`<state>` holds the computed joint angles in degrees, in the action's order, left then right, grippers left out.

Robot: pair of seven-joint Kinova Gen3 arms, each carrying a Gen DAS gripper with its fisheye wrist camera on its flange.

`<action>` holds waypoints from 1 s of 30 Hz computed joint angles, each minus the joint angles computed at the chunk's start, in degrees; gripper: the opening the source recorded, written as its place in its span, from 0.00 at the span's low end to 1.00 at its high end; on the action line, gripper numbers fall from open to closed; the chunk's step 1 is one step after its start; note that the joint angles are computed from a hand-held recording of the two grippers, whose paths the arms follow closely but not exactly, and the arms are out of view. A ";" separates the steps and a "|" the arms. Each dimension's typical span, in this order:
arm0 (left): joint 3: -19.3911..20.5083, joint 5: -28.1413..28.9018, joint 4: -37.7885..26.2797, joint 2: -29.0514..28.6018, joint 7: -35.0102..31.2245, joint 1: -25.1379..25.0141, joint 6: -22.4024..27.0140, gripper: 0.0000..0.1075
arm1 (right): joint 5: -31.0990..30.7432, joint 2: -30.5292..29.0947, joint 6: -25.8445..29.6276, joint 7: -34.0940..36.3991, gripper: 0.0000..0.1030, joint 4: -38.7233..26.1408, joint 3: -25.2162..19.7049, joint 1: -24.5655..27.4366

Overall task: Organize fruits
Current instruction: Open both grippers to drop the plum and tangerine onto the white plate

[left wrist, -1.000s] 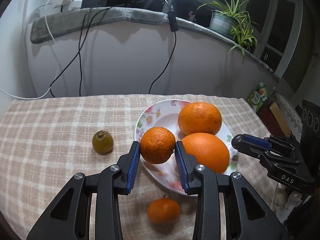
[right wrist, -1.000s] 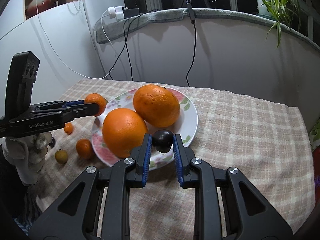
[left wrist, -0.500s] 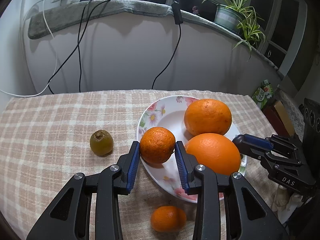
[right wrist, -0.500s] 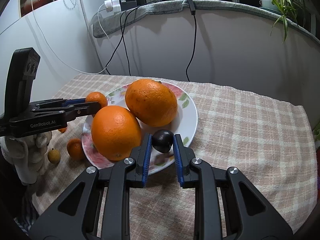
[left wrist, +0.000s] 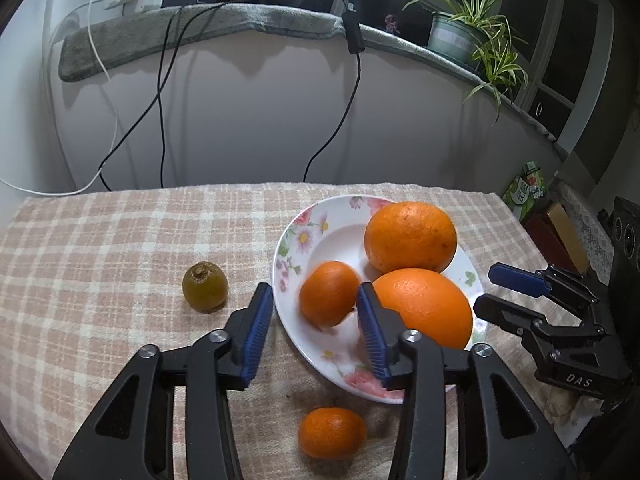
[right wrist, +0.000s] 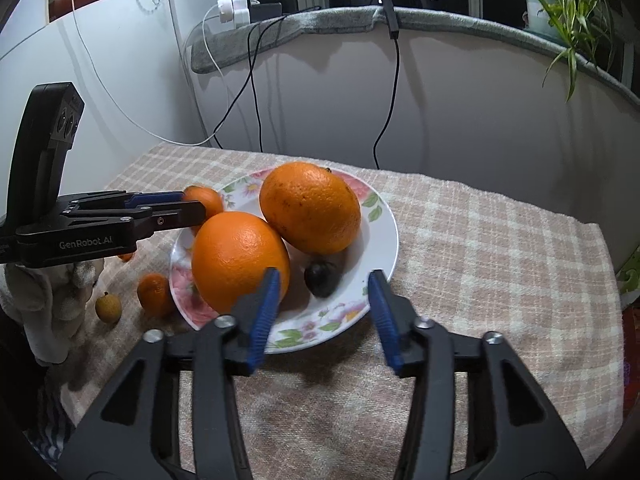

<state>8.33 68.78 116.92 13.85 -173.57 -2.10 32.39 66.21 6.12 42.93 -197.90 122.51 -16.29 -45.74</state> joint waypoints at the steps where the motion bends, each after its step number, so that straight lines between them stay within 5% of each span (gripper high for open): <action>1: 0.02 0.25 0.08 -0.14 -0.25 -0.11 0.11 0.42 | -0.03 -0.10 0.24 0.09 0.49 -0.05 -0.09 -0.12; 11: -1.08 2.54 1.27 -1.70 -2.41 -0.49 1.70 0.51 | 0.61 -0.66 3.78 -0.49 0.78 -0.58 -1.49 -1.90; 30: -8.14 7.84 5.88 -10.87 -8.81 -3.86 10.77 0.59 | -0.97 -1.98 8.64 1.23 0.85 -3.94 -4.50 -6.08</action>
